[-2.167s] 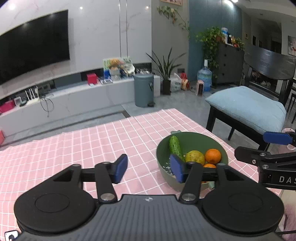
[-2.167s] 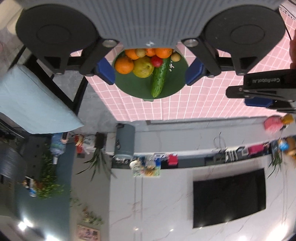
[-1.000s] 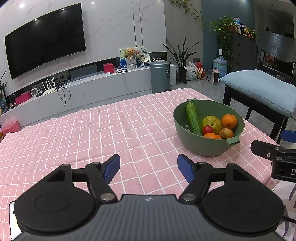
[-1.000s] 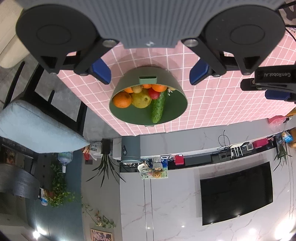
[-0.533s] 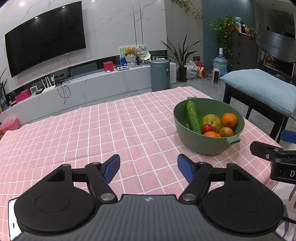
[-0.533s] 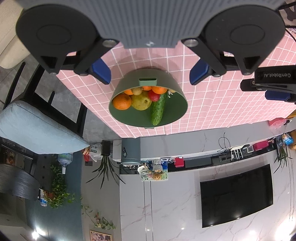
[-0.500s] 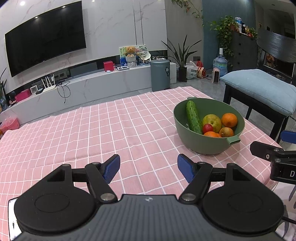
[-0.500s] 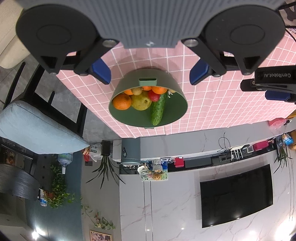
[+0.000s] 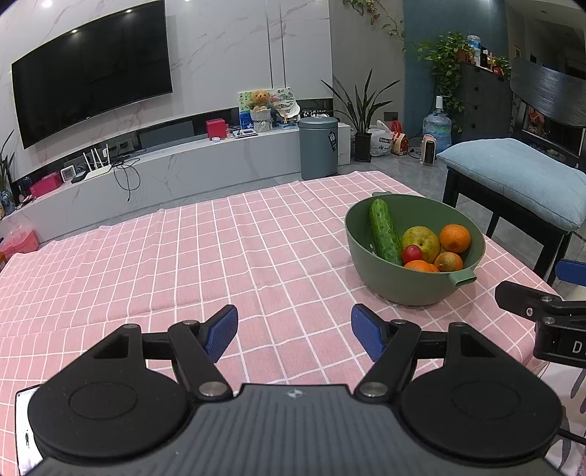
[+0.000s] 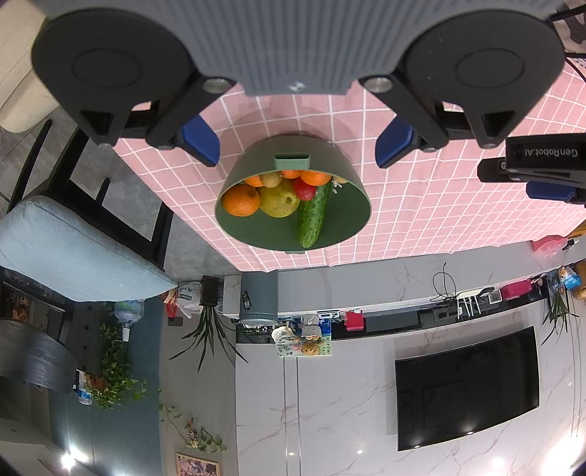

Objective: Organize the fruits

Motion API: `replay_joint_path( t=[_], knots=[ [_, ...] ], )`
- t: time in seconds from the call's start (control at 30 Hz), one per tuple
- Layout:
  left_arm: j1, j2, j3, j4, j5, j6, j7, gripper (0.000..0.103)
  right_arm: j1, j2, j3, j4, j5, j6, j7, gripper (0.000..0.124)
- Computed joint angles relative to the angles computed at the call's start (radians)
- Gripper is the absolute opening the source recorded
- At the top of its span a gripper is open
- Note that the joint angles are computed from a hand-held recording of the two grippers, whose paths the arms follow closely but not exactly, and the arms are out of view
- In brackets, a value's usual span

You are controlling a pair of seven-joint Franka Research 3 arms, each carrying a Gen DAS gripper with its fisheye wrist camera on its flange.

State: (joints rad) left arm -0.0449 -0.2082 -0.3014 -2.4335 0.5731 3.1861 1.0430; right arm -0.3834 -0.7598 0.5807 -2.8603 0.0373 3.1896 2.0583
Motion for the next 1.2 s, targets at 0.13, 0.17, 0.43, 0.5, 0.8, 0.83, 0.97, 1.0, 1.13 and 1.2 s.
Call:
replay_joint_path(
  t=[0.13,0.17,0.43,0.5,0.8,0.83,0.97,1.0,1.13,1.2],
  knots=[
    [-0.005,0.000,0.005,0.000,-0.002,-0.001,0.003,0.083,0.001,-0.001,-0.001,-0.001,-0.001,0.000,0.000,0.088],
    [-0.004,-0.002,0.003,-0.002,-0.001,-0.001,0.002,0.083,0.001,-0.001,-0.001,-0.001,-0.001,0.000,0.001,0.088],
    [-0.003,0.000,0.002,-0.001,-0.002,-0.003,0.000,0.083,0.001,-0.002,0.000,-0.001,-0.002,-0.001,0.001,0.088],
    [-0.012,0.002,0.011,0.000,-0.007,-0.004,0.006,0.083,0.001,-0.001,-0.001,-0.001,-0.003,0.000,0.001,0.088],
    [-0.015,0.005,0.013,0.003,-0.008,-0.012,0.004,0.083,0.001,-0.001,0.000,0.000,-0.003,-0.001,0.001,0.088],
    [-0.013,0.004,0.011,0.003,-0.007,-0.012,0.001,0.083,0.000,-0.002,0.000,0.000,-0.003,-0.002,0.001,0.088],
    [-0.019,0.003,0.016,0.002,-0.008,-0.014,0.003,0.083,0.002,-0.003,-0.001,-0.001,-0.004,-0.002,0.001,0.088],
    [-0.018,0.004,0.016,0.004,-0.008,-0.014,0.003,0.083,0.002,-0.003,-0.002,-0.002,-0.004,-0.002,0.001,0.088],
    [-0.022,0.005,0.020,0.004,-0.011,-0.014,0.006,0.083,0.002,-0.003,-0.001,-0.001,-0.005,-0.003,0.001,0.088],
    [-0.023,0.005,0.021,0.004,-0.012,-0.014,0.008,0.083,0.002,-0.003,-0.002,-0.001,-0.005,-0.003,0.001,0.088]
  ],
)
